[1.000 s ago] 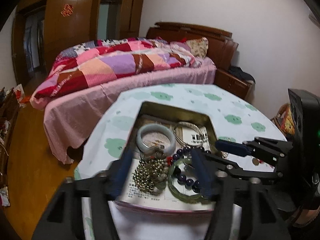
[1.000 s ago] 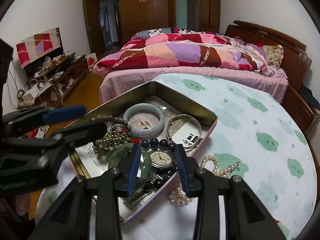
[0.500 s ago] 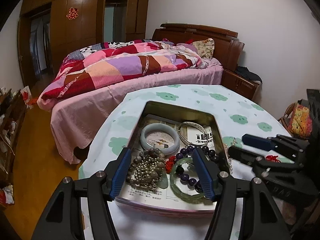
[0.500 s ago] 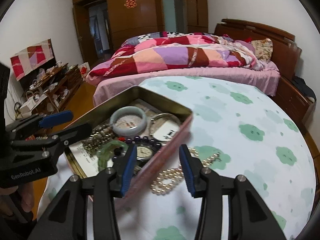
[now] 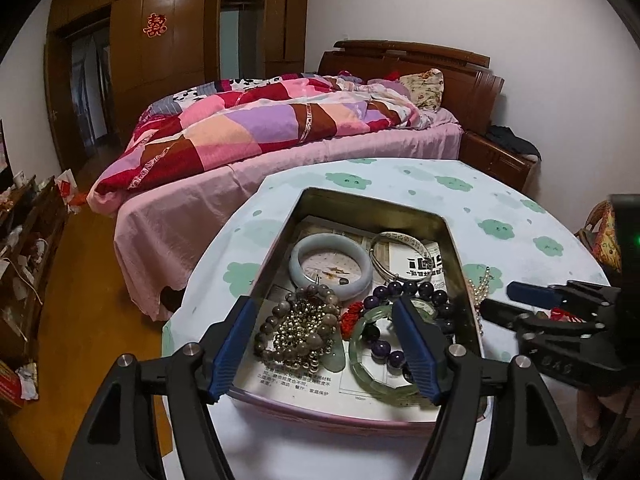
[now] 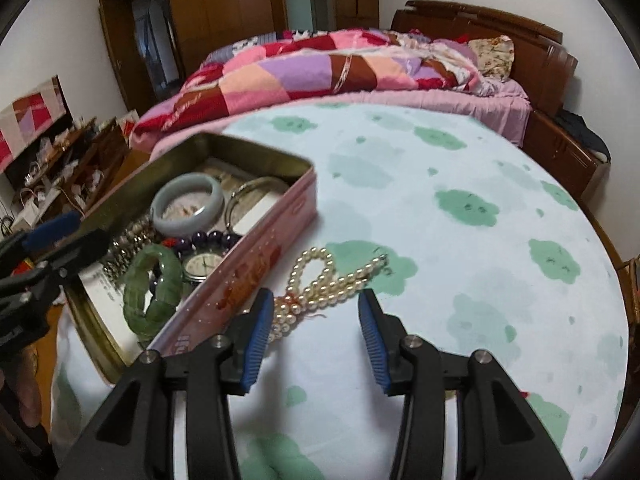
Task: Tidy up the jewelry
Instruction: 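Move both open tools to the pearl necklace and gold coin pendant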
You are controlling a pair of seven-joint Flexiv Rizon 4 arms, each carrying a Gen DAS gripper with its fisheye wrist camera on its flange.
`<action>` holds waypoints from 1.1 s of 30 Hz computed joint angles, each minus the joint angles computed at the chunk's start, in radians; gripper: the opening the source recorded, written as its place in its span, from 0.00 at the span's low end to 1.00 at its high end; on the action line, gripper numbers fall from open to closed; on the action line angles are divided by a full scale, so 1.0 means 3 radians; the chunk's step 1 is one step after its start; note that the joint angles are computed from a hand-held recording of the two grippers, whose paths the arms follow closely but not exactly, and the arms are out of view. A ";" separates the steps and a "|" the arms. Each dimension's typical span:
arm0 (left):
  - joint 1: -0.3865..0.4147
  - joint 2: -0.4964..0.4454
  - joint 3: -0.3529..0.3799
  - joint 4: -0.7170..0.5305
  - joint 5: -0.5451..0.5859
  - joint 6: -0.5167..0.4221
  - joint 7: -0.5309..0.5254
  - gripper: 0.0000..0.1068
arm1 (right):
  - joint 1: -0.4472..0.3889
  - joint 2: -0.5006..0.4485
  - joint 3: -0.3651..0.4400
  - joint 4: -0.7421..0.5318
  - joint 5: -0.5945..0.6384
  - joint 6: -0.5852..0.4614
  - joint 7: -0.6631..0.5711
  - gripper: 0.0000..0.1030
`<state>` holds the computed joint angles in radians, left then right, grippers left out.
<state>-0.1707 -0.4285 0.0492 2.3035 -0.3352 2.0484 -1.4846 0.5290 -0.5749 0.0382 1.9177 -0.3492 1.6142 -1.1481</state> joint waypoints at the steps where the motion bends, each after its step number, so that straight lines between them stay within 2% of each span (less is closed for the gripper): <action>1: 0.0022 -0.0001 -0.0017 -0.0001 0.0019 -0.0004 -0.0014 0.66 | -0.0031 -0.0016 0.0042 -0.0031 0.0003 -0.0045 -0.0009 0.46; 5: 0.0036 0.0002 -0.0024 -0.0005 0.0052 -0.0024 -0.0025 0.66 | -0.0088 -0.0109 0.0153 -0.0167 0.0018 -0.0248 -0.0001 0.46; 7: 0.0028 0.0004 -0.0022 -0.0006 0.0055 -0.0023 -0.0028 0.66 | -0.0061 -0.0106 0.0114 -0.0130 0.0015 -0.0187 0.0012 0.43; 8: 0.0063 0.0011 -0.0050 -0.0001 0.0094 -0.0014 -0.0049 0.66 | -0.0095 -0.0099 0.0151 -0.0115 0.0027 -0.0184 0.0001 0.40; 9: 0.0104 0.0017 -0.0084 0.0003 0.0141 -0.0010 -0.0074 0.66 | -0.0193 -0.0099 0.0266 -0.0110 0.0048 -0.0183 -0.0054 0.19; 10: 0.0133 0.0023 -0.0110 0.0004 0.0179 -0.0014 -0.0095 0.66 | -0.0229 -0.0082 0.0315 -0.0087 0.0061 -0.0177 -0.0087 0.15; 12: 0.0211 0.0042 -0.0176 0.0013 0.0287 -0.0009 -0.0151 0.66 | -0.0160 -0.0032 0.0221 0.0004 0.0054 -0.0105 -0.0077 0.13; 14: 0.0213 0.0055 -0.0191 0.0007 0.0335 -0.0009 -0.0179 0.66 | -0.0053 0.0024 0.0075 0.0116 0.0040 0.0024 -0.0063 0.08; 15: 0.0207 0.0053 -0.0194 -0.0003 0.0347 -0.0013 -0.0189 0.66 | 0.0024 0.0052 -0.0022 0.0159 0.0033 0.0065 -0.0043 0.08; 19: 0.0143 0.0048 -0.0202 -0.0087 0.0375 -0.0120 -0.0183 0.66 | 0.0042 0.0140 -0.0076 0.0279 0.0042 0.0182 -0.0082 0.08; 22: 0.0095 0.0040 -0.0207 -0.0144 0.0385 -0.0189 -0.0152 0.66 | -0.0057 0.0150 0.0008 0.0289 0.0089 0.0227 -0.0108 0.08; 25: -0.0029 0.0038 -0.0129 -0.0169 0.0314 -0.0216 -0.0109 0.66 | -0.0048 0.0177 -0.0026 0.0337 0.0131 0.0282 -0.0118 0.08; 29: -0.0023 0.0041 -0.0170 -0.0182 0.0337 -0.0237 -0.0103 0.66 | -0.0120 0.0233 0.0010 0.0415 0.0194 0.0380 -0.0156 0.08; 33: -0.0114 0.0012 -0.0133 -0.0276 0.0321 -0.0281 -0.0029 0.66 | 0.0093 0.0315 -0.0273 0.0531 0.0308 0.0559 -0.0210 0.08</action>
